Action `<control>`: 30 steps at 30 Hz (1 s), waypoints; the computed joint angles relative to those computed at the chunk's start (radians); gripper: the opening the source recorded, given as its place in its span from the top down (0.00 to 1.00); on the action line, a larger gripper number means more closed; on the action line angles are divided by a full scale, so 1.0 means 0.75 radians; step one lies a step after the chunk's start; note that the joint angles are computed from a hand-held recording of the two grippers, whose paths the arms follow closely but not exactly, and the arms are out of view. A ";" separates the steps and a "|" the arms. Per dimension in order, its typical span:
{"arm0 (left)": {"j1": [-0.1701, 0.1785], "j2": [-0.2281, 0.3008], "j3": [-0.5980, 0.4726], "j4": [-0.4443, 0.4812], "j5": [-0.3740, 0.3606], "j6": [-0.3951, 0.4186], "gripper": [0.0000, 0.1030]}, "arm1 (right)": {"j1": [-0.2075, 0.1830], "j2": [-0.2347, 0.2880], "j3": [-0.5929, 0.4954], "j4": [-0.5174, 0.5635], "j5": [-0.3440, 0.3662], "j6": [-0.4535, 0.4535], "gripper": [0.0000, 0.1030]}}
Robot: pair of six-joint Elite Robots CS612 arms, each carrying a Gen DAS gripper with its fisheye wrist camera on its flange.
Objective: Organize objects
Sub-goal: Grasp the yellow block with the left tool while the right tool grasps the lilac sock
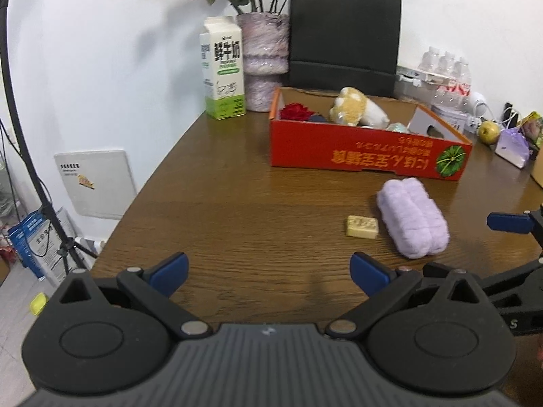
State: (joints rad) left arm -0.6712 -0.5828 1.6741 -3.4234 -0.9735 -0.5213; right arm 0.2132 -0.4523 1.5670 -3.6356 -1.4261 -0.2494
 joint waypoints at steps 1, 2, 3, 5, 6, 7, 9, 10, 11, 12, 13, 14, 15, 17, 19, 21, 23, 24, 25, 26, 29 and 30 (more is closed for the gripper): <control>0.003 0.000 0.000 0.011 0.000 -0.003 0.00 | 0.005 0.009 -0.015 0.003 -0.009 -0.008 0.00; 0.006 0.000 0.000 0.019 -0.001 -0.006 0.00 | 0.010 0.017 -0.029 0.006 -0.019 -0.014 0.00; 0.008 0.000 0.001 0.024 -0.001 -0.012 0.00 | 0.014 0.026 -0.046 0.015 -0.032 -0.020 0.00; 0.011 0.001 0.000 0.030 -0.003 -0.023 0.00 | 0.022 0.044 -0.089 0.045 -0.062 -0.020 0.03; 0.013 0.002 -0.001 0.030 -0.004 -0.026 0.00 | 0.024 0.051 -0.109 0.061 -0.067 -0.013 0.09; 0.013 0.002 -0.002 0.033 -0.004 -0.028 0.00 | 0.025 0.057 -0.127 0.080 -0.068 -0.007 0.14; 0.014 0.002 -0.007 0.042 -0.002 -0.031 0.00 | 0.025 0.068 -0.158 0.121 -0.054 0.006 0.25; 0.014 0.002 -0.009 0.046 -0.001 -0.032 0.00 | 0.025 0.071 -0.169 0.137 -0.050 0.011 0.34; 0.013 0.004 -0.013 0.048 0.000 -0.032 0.00 | 0.022 0.074 -0.175 0.151 -0.034 0.016 0.40; 0.012 0.005 -0.016 0.047 -0.002 -0.031 0.00 | 0.018 0.076 -0.178 0.159 -0.014 0.027 0.51; 0.012 0.008 -0.022 0.048 -0.007 -0.029 0.00 | 0.015 0.076 -0.176 0.155 -0.006 0.032 0.52; 0.011 0.011 -0.031 0.057 -0.009 -0.028 0.00 | 0.011 0.076 -0.172 0.147 0.009 0.031 0.53; 0.010 0.014 -0.042 0.071 -0.012 -0.028 0.00 | 0.004 0.073 -0.166 0.142 0.032 0.029 0.53; 0.009 0.025 -0.069 0.090 -0.034 -0.022 0.00 | -0.008 0.071 -0.157 0.124 0.056 0.027 0.54; 0.005 0.038 -0.098 0.110 -0.051 -0.008 0.00 | -0.022 0.069 -0.144 0.099 0.069 0.026 0.54; 0.000 0.054 -0.130 0.121 -0.064 0.012 0.00 | -0.039 0.069 -0.134 0.073 0.088 0.034 0.54; -0.002 0.070 -0.166 0.138 -0.085 0.023 0.00 | -0.057 0.067 -0.120 0.046 0.105 0.039 0.54; -0.003 0.078 -0.187 0.154 -0.095 0.024 0.00 | -0.065 0.067 -0.114 0.030 0.111 0.040 0.54; -0.003 0.087 -0.205 0.165 -0.101 0.026 0.00 | -0.073 0.067 -0.108 0.011 0.117 0.043 0.54; -0.004 0.097 -0.226 0.175 -0.106 0.031 0.00 | -0.080 0.067 -0.103 -0.005 0.119 0.044 0.54; -0.006 0.126 -0.294 0.241 -0.101 0.034 0.00 | -0.100 0.067 -0.090 -0.048 0.121 0.042 0.54; -0.006 0.136 -0.315 0.255 -0.103 0.034 0.00 | -0.106 0.068 -0.086 -0.060 0.121 0.043 0.54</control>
